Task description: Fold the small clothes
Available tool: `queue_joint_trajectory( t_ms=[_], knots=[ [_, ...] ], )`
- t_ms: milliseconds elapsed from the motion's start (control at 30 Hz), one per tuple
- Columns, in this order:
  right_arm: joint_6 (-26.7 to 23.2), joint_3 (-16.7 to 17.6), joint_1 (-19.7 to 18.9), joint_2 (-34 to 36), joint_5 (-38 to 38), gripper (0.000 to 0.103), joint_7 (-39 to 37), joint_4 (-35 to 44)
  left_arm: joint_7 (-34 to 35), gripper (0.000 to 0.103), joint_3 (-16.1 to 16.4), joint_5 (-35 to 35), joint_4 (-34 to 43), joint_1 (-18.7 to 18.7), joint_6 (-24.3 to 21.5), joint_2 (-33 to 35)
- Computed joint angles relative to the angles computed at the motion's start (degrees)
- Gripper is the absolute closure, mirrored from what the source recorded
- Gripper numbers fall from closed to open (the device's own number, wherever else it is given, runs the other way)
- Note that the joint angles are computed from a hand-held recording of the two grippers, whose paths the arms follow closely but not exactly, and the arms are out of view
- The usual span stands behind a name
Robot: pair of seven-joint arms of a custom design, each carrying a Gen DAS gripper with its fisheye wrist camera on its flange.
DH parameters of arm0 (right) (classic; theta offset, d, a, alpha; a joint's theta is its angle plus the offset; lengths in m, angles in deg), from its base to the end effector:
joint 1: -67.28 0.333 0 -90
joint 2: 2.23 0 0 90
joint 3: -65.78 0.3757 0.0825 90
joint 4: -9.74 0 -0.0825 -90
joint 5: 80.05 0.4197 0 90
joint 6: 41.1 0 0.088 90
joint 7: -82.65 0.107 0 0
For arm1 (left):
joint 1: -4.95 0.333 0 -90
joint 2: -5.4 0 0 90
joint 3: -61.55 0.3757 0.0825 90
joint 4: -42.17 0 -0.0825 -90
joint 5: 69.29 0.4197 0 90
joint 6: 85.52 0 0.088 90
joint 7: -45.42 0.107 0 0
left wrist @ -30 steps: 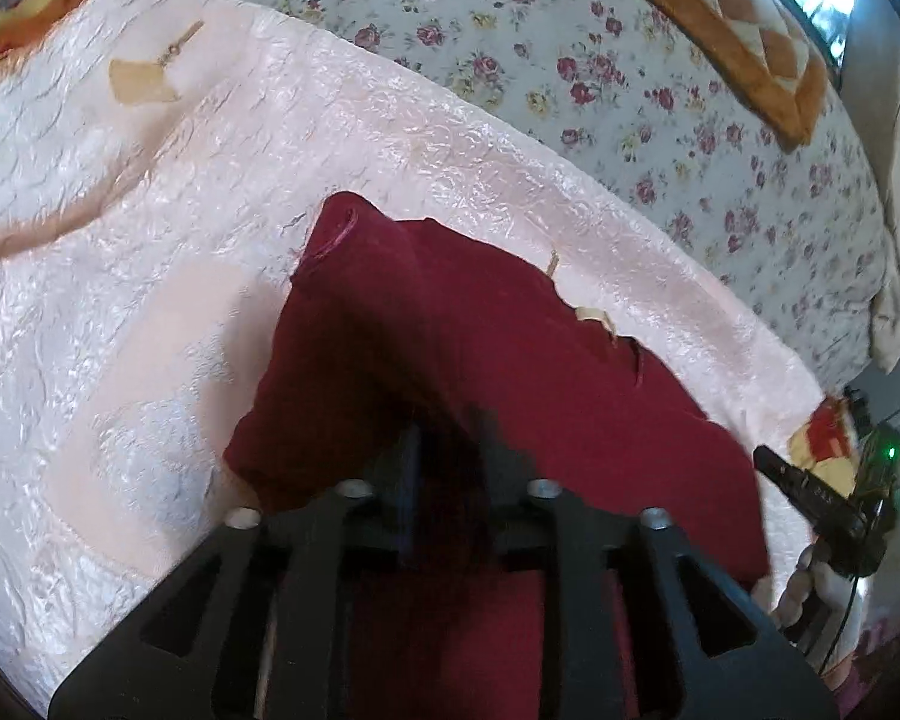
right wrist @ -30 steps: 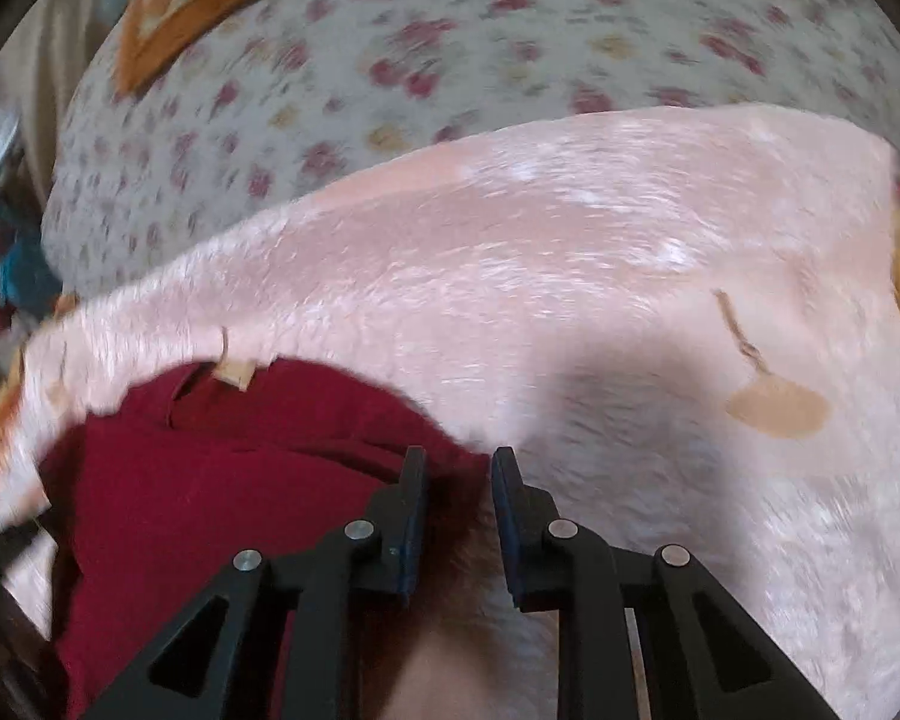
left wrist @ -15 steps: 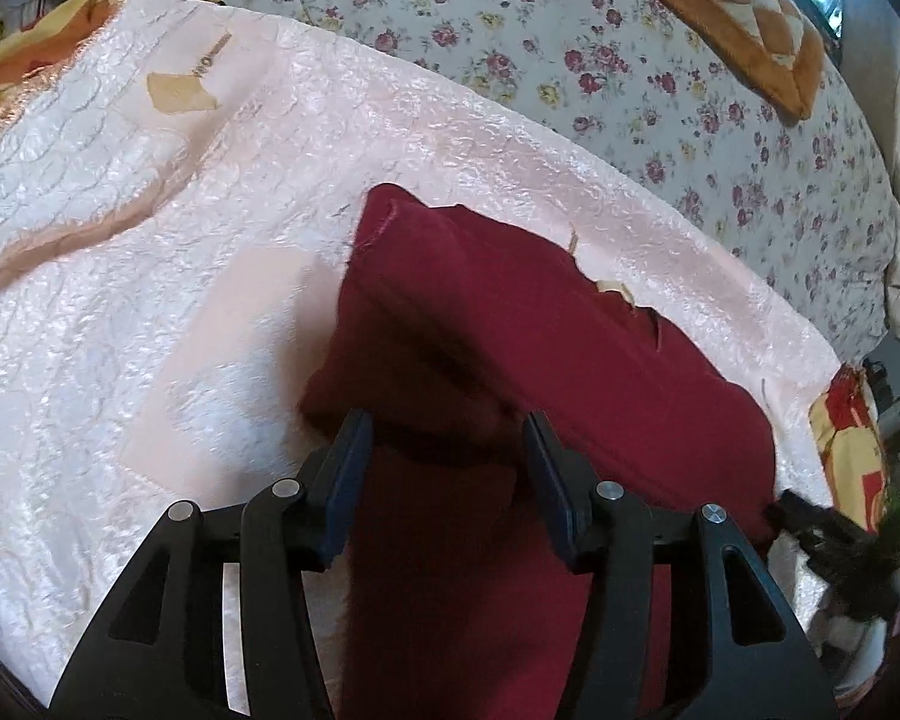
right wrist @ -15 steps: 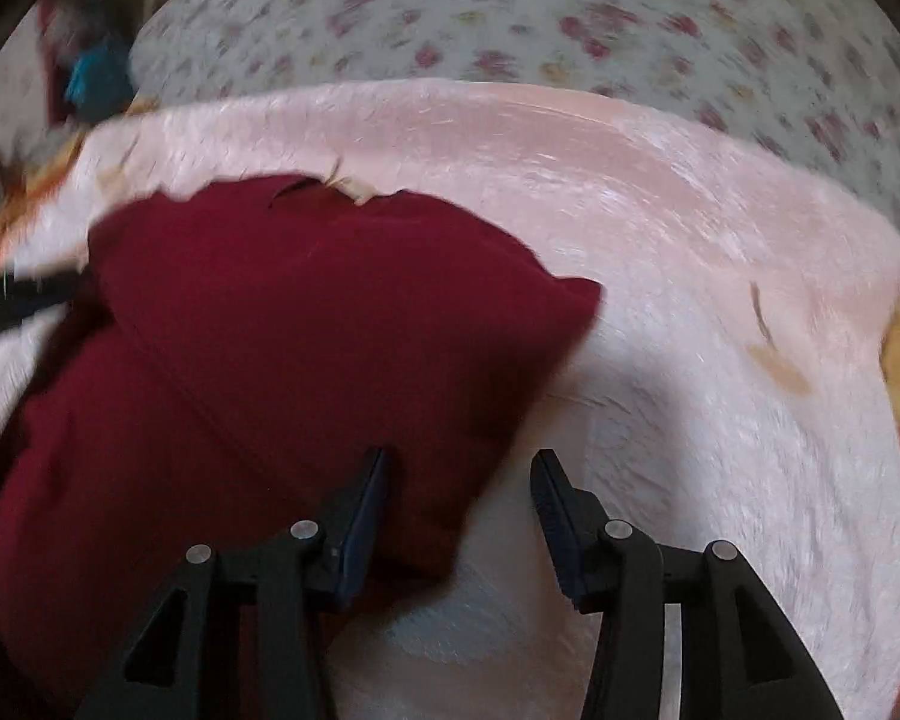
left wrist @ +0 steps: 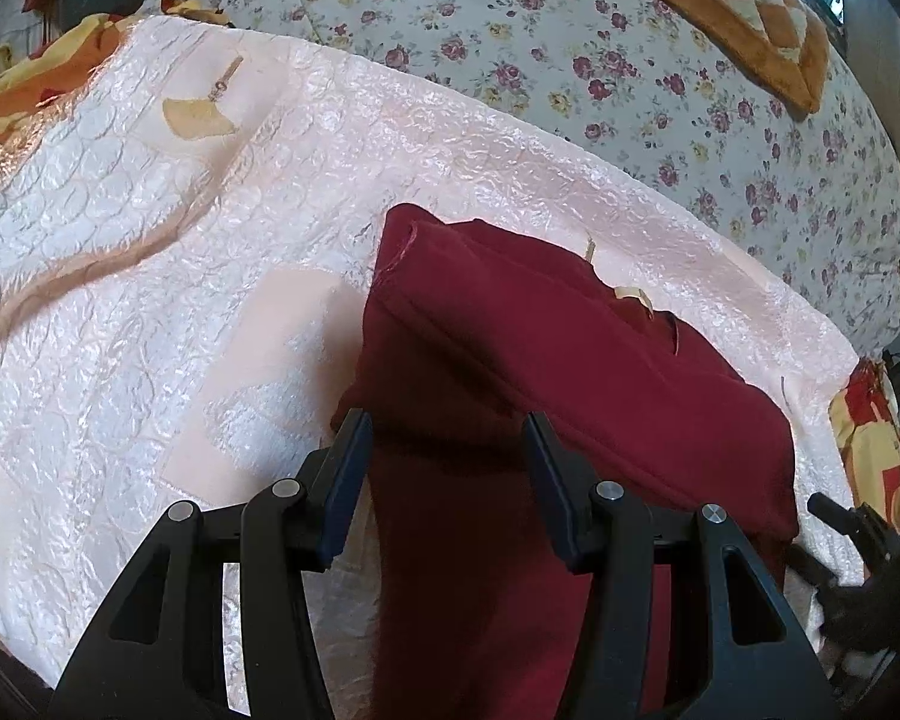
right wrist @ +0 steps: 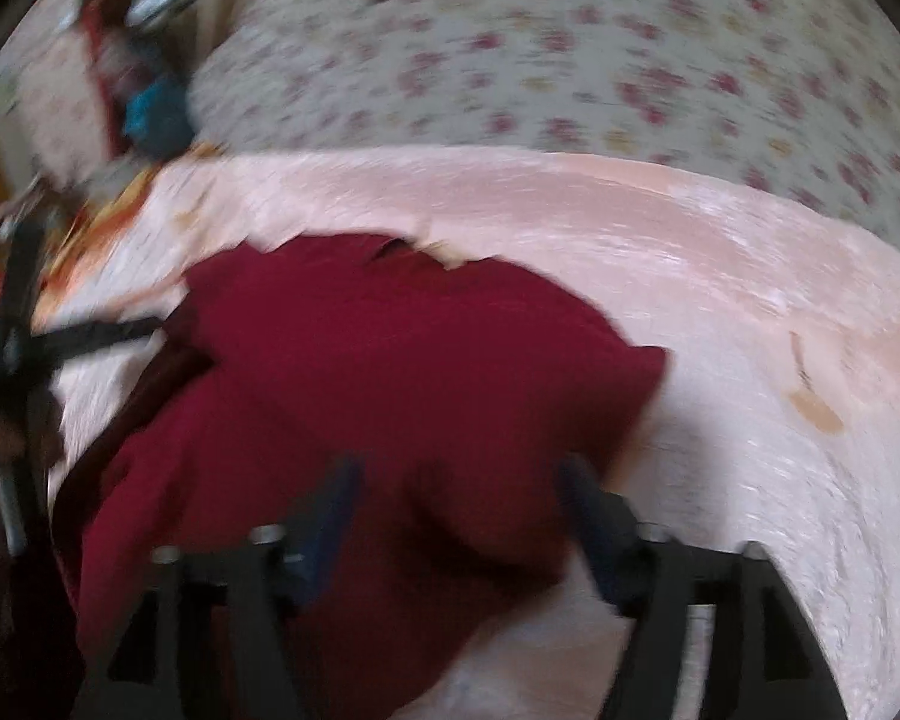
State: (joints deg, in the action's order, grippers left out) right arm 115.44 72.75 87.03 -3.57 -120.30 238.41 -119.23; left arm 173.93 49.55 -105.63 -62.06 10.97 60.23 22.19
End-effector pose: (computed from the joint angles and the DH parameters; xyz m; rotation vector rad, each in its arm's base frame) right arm 0.5066 0.2830 0.4612 -1.7430 1.9272 -0.5686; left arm 0.7106 -0.0528 0.4644 -1.7067 2.3127 -0.9705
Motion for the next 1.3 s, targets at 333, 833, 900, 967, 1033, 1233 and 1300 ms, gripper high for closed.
queue_joint_trajectory(
  t_ms=[333,833,900,967,1033,1233,1300],
  knots=[
    [-8.3,-1.0,1.1,0.8,-10.2,0.074,5.8,-0.4,-1.5,0.052,-0.6,1.2,2.2,-1.0,1.0,1.2],
    [0.3,0.8,-3.8,-7.2,-14.6,0.097,20.0,-7.1,-3.3,0.052,-2.2,5.5,4.9,0.8,-4.2,3.3],
    [7.3,0.8,-4.5,-7.3,-13.4,0.080,20.4,-8.2,0.0,0.052,-2.0,3.2,3.7,2.0,-6.2,1.4],
    [12.9,1.1,-4.5,-6.3,-9.7,0.043,18.0,-8.7,3.8,0.052,-1.2,1.4,2.0,3.0,-9.0,-0.9],
    [16.7,1.1,-2.7,-5.2,-2.4,0.040,10.9,-9.1,7.1,0.052,0.2,0.2,-0.1,3.7,-11.9,-3.4],
    [19.4,4.3,-1.6,-3.4,5.0,0.040,5.8,-9.3,10.9,0.051,4.8,0.1,-5.5,4.0,-21.7,-8.6],
    [19.7,4.8,-0.8,-3.8,7.3,0.040,5.0,-10.2,12.2,0.051,6.0,0.0,-7.6,4.1,-24.0,-10.2]
  ],
)
